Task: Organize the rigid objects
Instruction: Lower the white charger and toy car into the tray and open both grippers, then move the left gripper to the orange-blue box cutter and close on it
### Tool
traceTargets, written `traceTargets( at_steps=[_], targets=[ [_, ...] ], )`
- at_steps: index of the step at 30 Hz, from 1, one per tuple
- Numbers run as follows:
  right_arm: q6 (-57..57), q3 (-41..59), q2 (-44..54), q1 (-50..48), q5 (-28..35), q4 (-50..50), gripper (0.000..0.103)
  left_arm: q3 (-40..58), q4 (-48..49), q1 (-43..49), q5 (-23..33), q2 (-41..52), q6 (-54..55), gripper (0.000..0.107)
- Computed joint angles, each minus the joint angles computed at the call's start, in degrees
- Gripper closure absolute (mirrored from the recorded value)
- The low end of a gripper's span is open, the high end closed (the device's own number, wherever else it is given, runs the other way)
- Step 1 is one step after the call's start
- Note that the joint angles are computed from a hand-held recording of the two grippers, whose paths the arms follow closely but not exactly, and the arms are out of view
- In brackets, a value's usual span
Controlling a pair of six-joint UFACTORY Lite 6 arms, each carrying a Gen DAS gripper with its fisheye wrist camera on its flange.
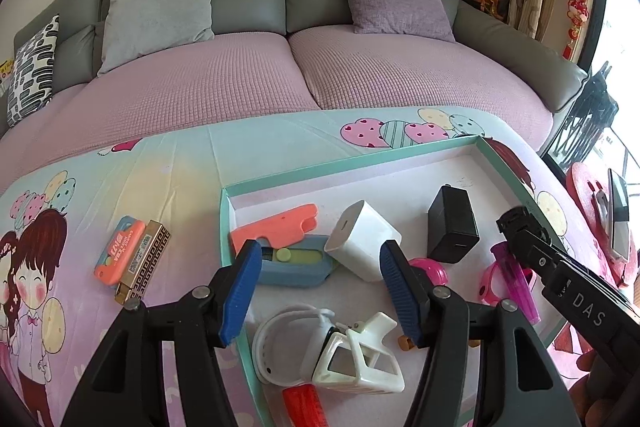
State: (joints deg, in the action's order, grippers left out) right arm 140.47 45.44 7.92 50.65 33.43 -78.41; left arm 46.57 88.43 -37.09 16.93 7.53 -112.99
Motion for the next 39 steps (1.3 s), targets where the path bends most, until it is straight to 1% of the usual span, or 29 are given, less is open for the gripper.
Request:
traceTargets(
  at_steps=[1, 2, 7, 9, 11, 14, 16, 20, 24, 28, 33, 39],
  targets=[
    [-0.13, 0.11, 0.04, 0.13, 0.09, -0.04, 0.043, -0.18, -0.34, 0.04, 0.30, -0.26, 0.20, 0.036],
    [-0.41, 0.29, 0.10, 0.24, 0.19, 0.04, 0.041, -0.43, -0.40, 0.18, 0.59, -0.62, 0.17, 0.029],
    [-2.43, 1.48, 1.00, 0.70, 0.76, 0.98, 0.035, -1.73, -2.38, 1.37, 2.13, -2.89, 1.49, 0.026],
    [-3.21, 1.89, 1.26, 0.94, 1.08, 1.41, 0.034, -2.30, -3.26, 1.93, 2.93, -3.83, 2.18, 0.022],
    [-3.58, 2.13, 1.40, 1.07, 1.19, 1.42, 0.032, -2.90, -4.07, 2.58, 3.95, -4.74, 2.63, 0.022],
    [-4.02, 2.57, 1.69, 1.38, 1.40, 1.21, 0.026, -3.60, -6.10, 4.00, 5.20, -5.55, 3.75, 0.021],
    [-4.82, 3.11, 2.04, 1.80, 1.97, 1.48, 0.019, -4.02, -7.91, 5.53, 4.95, -5.81, 4.58, 0.021],
    [-7.49, 4.74, 3.38, 2.68, 3.62, 2.88, 0.016, -5.36, -11.94, 9.55, 2.99, -6.28, 5.50, 0.020],
    [-9.67, 6.00, 4.52, 3.16, 4.82, 3.99, 0.008, -6.71, -12.62, 11.67, 4.16, -7.20, 4.39, 0.020],
    [-10.32, 6.59, 5.12, 3.53, 5.36, 3.98, 0.001, -7.71, -12.60, 13.88, 3.17, -7.49, 3.68, 0.020],
    [-13.47, 8.91, 7.07, 4.26, 7.42, 6.48, 0.000, -8.23, -11.95, 15.20, 2.41, -7.50, 2.68, 0.020],
    [-14.51, 10.15, 7.89, 4.74, 7.42, 6.71, 0.000, -8.20, -11.07, 14.85, 2.19, -7.45, 2.12, 0.020]
  ],
)
